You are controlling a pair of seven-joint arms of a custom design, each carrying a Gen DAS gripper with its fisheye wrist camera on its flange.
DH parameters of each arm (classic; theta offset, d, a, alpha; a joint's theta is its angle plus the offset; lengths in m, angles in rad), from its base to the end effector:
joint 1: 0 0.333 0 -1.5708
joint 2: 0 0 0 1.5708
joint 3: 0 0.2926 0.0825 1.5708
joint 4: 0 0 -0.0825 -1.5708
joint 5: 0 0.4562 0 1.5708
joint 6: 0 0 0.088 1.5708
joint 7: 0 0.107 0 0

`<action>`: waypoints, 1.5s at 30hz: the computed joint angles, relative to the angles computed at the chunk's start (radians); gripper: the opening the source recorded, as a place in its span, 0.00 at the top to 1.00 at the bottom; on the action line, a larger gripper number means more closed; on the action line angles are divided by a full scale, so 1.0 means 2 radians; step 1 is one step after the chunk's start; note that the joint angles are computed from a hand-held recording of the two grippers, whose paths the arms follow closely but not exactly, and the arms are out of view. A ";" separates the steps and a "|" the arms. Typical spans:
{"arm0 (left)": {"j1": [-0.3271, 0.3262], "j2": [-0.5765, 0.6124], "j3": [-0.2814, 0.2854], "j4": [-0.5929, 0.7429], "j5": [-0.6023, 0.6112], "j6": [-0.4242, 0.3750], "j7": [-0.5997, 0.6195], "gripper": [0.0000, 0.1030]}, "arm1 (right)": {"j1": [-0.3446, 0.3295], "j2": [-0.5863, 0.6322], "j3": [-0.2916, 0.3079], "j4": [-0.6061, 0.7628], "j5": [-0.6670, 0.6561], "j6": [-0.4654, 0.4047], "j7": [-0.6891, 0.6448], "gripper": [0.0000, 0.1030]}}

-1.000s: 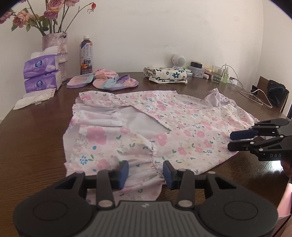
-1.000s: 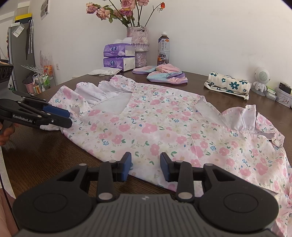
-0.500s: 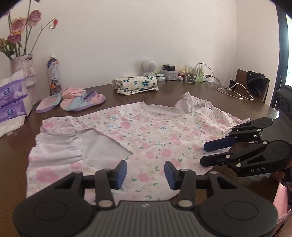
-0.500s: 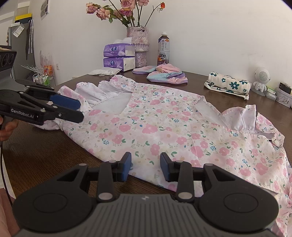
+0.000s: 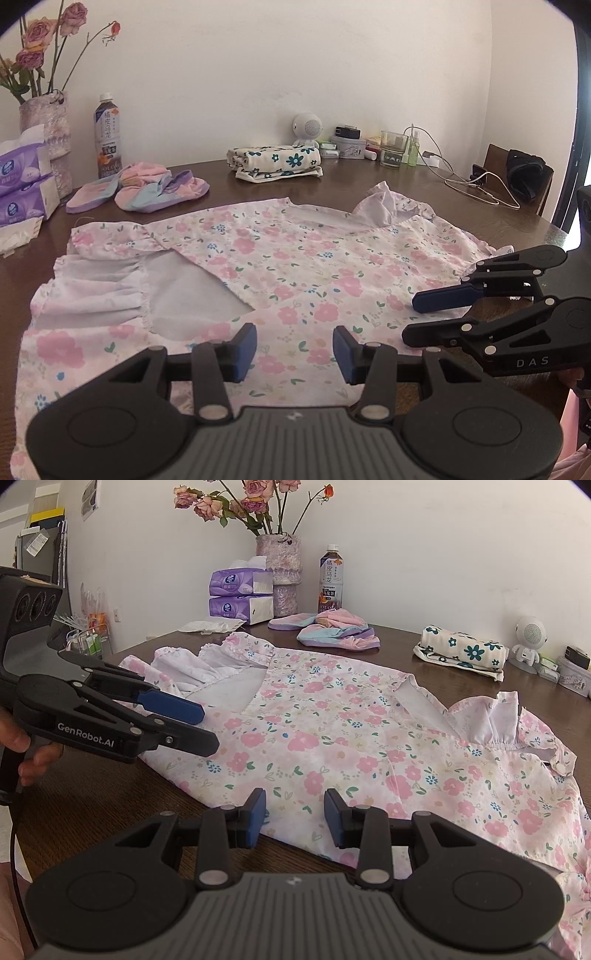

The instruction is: Fold clothes

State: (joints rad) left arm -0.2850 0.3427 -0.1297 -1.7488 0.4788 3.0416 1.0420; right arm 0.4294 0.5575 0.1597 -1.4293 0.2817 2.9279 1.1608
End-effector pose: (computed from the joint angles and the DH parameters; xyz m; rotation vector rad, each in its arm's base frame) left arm 0.6731 -0.3243 0.4308 -1.4275 1.9530 -1.0720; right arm 0.7000 0.4126 0.4374 -2.0059 0.9496 -0.4872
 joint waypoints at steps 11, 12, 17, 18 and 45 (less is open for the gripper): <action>-0.011 -0.004 0.013 -0.003 0.025 0.001 -0.024 0.57 | 0.032 -0.020 -0.057 -0.032 -0.034 0.026 0.088 0.66; -0.011 -0.004 0.013 -0.003 0.026 0.000 -0.025 0.57 | 0.030 -0.023 -0.056 -0.037 -0.038 0.027 0.092 0.66; -0.011 -0.004 0.014 -0.003 0.030 0.001 -0.028 0.57 | 0.035 -0.038 -0.073 -0.060 -0.063 0.036 0.126 0.66; -0.011 -0.004 0.013 -0.003 0.031 0.002 -0.028 0.57 | 0.039 -0.040 -0.081 -0.064 -0.071 0.038 0.139 0.66; 0.014 0.036 -0.050 0.061 -0.035 -0.011 0.087 0.53 | 0.410 -0.140 -0.525 -0.261 -0.166 0.164 0.332 0.53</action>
